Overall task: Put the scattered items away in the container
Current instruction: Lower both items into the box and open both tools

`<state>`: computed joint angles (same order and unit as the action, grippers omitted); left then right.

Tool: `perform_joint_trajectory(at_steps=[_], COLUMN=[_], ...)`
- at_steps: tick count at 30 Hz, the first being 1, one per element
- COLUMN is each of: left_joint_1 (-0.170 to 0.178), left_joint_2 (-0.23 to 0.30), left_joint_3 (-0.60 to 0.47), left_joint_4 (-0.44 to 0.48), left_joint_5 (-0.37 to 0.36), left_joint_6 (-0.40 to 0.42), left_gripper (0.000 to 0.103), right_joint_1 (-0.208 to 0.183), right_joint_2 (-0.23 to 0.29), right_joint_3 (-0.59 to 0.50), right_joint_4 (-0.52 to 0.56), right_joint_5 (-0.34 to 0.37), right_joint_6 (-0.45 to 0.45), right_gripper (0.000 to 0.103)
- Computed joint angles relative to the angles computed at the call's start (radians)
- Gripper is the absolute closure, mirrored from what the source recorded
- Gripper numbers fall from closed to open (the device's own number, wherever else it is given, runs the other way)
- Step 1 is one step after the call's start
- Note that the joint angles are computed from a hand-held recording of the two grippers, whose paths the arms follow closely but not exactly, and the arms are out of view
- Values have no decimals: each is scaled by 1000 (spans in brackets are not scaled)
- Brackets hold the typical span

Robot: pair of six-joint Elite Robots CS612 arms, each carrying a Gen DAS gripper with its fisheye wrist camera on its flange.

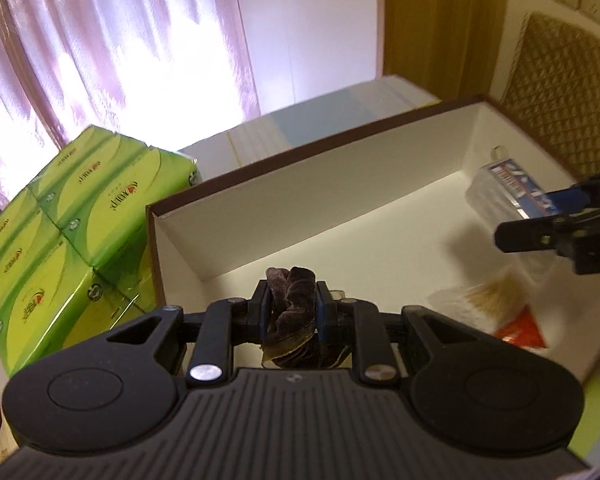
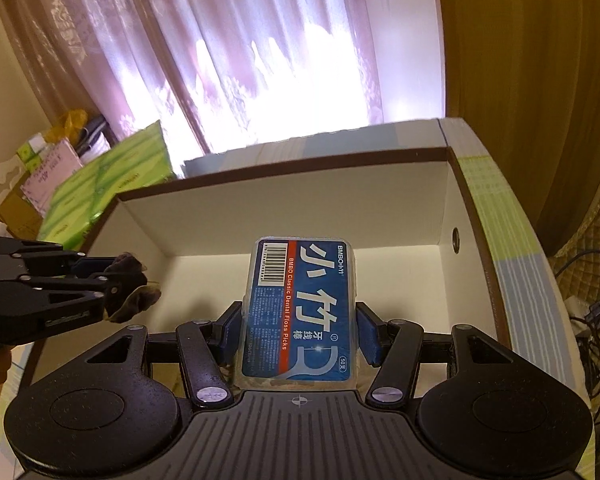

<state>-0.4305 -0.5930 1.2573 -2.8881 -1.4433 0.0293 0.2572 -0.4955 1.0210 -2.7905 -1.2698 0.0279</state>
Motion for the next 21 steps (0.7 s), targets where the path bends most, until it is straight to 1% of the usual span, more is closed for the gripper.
perform_joint_trajectory(at_steps=[3, 5, 6, 8, 10, 14, 17, 19, 21], left_joint_1=[3, 4, 4, 5, 7, 7, 8, 9, 6], left_joint_2=[25, 36, 41, 47, 49, 49, 49, 51, 52], left_joint_3=[-44, -61, -69, -78, -79, -78, -76, -81, -83], left_joint_4=[53, 71, 81, 92, 94, 87, 70, 63, 54], left_joint_5=[5, 9, 11, 11, 7, 7, -2, -12, 0], left_joint_6=[-17, -22, -26, -43, -51, -43, -51, -50, -44], left_gripper=[82, 80, 77, 77, 73, 72, 66, 58, 55], right_joint_1=[0, 0, 1, 1, 1, 4, 7, 10, 12], right_joint_2=[9, 15, 18, 23, 28, 39, 51, 58, 64], right_joint_3=[-19, -30, -37, -47, -58, -81, -106, -122, -133], right_joint_4=[24, 38, 45, 58, 72, 97, 125, 143, 155], right_joint_5=[-12, -17, -20, -23, -27, -35, -41, -43, -45], right_joint_6=[-2, -5, -6, -10, -14, -24, -31, -38, -44], right_gripper=[43, 43, 43, 43, 43, 43, 43, 43, 43])
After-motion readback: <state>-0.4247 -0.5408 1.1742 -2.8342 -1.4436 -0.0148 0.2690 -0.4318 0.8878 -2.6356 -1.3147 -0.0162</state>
